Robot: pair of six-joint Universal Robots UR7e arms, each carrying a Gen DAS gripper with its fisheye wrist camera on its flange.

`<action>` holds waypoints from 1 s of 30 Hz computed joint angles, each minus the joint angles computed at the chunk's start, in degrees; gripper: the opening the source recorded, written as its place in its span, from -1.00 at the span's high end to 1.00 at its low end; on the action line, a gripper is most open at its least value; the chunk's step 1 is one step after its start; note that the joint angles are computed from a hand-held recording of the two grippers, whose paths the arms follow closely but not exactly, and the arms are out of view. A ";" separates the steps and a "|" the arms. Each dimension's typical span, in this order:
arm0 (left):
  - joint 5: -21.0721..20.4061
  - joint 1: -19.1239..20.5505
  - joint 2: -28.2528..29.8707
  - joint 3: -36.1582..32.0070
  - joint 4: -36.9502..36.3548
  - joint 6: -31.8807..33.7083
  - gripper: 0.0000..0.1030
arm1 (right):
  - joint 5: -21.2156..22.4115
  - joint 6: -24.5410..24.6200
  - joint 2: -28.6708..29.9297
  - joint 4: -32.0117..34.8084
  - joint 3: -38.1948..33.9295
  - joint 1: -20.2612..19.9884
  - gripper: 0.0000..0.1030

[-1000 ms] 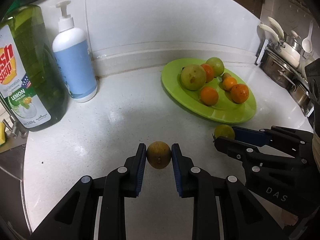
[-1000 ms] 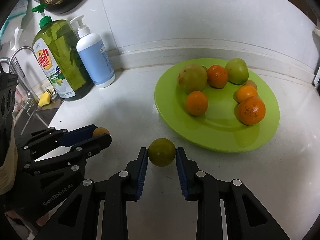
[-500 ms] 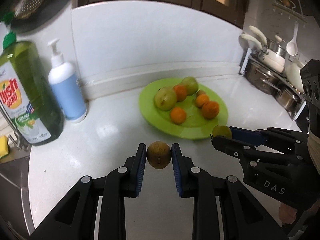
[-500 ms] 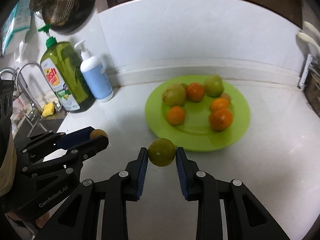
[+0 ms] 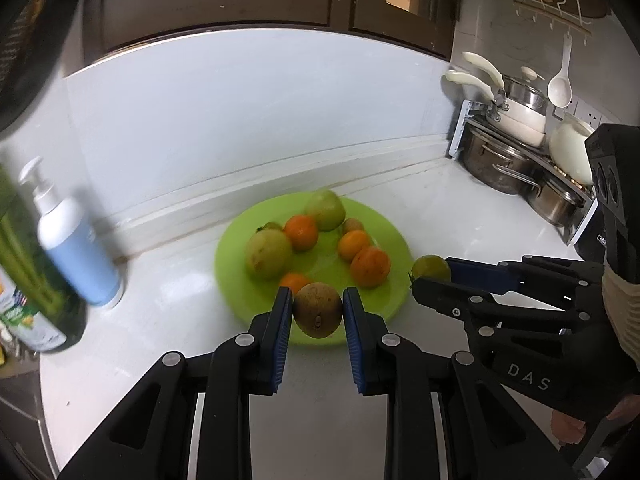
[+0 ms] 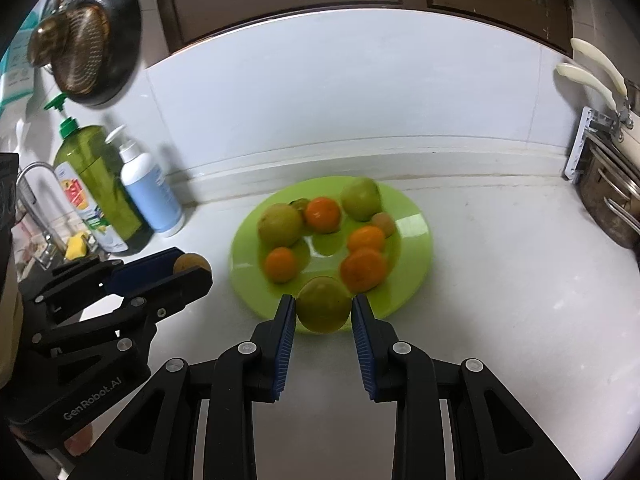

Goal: Organize fruits
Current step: 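Carry both fruits onto the green plate and open both grippers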

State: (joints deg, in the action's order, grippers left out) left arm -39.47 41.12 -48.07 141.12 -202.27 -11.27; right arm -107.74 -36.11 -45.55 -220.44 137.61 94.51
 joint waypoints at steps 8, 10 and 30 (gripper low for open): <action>-3.49 4.74 2.71 -7.67 3.72 3.64 0.49 | -0.59 -1.80 -1.20 6.08 -5.39 -1.57 0.42; -4.19 5.75 3.24 -9.29 4.79 4.28 0.49 | -1.06 -2.02 -0.92 7.19 -6.91 -1.76 0.42; -4.54 12.67 7.93 -19.51 14.13 4.49 0.49 | -3.50 0.23 2.76 22.36 -19.14 -4.68 0.42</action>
State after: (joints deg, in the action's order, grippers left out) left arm -44.01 53.80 -40.14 121.61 -188.14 -6.78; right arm -111.24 -35.88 -42.79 -198.08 118.47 89.82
